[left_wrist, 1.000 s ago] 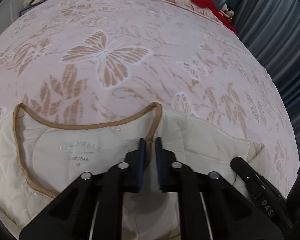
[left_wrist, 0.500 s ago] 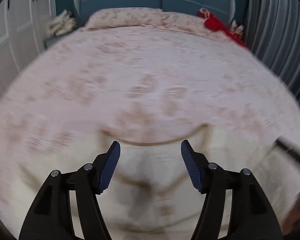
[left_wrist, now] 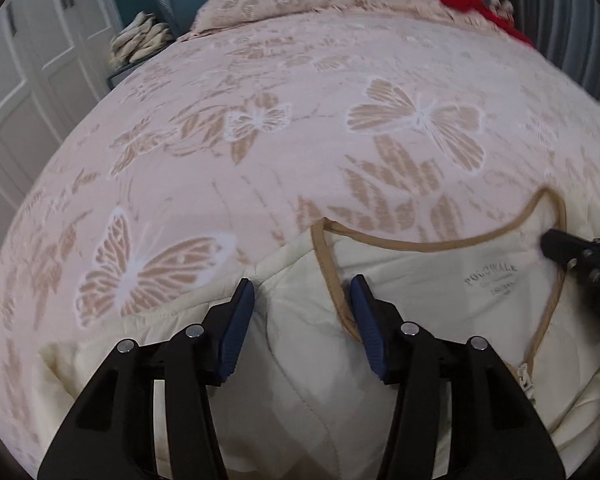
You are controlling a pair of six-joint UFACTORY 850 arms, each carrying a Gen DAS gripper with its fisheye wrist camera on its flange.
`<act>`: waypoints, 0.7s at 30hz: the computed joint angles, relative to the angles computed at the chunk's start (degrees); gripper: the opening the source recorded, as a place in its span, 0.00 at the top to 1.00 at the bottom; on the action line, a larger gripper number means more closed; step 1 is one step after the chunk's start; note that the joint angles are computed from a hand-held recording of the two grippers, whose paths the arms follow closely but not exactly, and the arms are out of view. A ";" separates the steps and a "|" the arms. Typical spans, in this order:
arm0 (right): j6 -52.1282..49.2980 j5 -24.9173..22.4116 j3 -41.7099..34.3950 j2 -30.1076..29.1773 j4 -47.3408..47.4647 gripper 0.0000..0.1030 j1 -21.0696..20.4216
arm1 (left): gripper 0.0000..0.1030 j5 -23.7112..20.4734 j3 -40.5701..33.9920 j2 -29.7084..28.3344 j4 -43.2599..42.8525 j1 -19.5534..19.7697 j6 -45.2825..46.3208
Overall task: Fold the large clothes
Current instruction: 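Lay the hem down at the collar and smooth it with both tools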
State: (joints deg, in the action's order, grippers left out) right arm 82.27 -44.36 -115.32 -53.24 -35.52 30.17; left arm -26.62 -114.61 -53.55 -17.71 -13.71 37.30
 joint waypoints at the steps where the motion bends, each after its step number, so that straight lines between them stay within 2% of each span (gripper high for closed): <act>1: 3.94 5.14 4.90 2.76 -0.04 1.00 -0.70 | 0.52 0.98 0.54 0.17 -1.09 0.14 0.17; 2: 7.35 7.89 7.50 4.00 -1.25 1.00 -0.92 | 0.52 2.24 1.45 0.53 -1.83 0.12 0.31; 3: 8.66 8.23 7.93 3.87 -3.32 1.00 -0.63 | 0.52 3.36 2.24 0.90 -1.36 -0.11 -0.10; 7: 5.98 -1.21 0.56 -0.88 -6.04 1.00 1.33 | 0.52 8.62 5.73 2.37 3.17 -1.08 -3.23; 13: 7.44 -0.77 1.70 -0.57 -8.18 1.00 1.23 | 0.51 12.81 8.08 3.12 4.59 -1.44 -4.68; 18: 3.32 -7.72 -5.89 -5.17 -8.90 1.00 2.02 | 0.52 15.03 9.23 3.49 6.34 -1.67 -6.24; 21: 2.69 -9.54 -7.48 -6.20 -9.45 1.00 2.36 | 0.51 15.86 9.66 3.61 6.32 -1.71 -6.16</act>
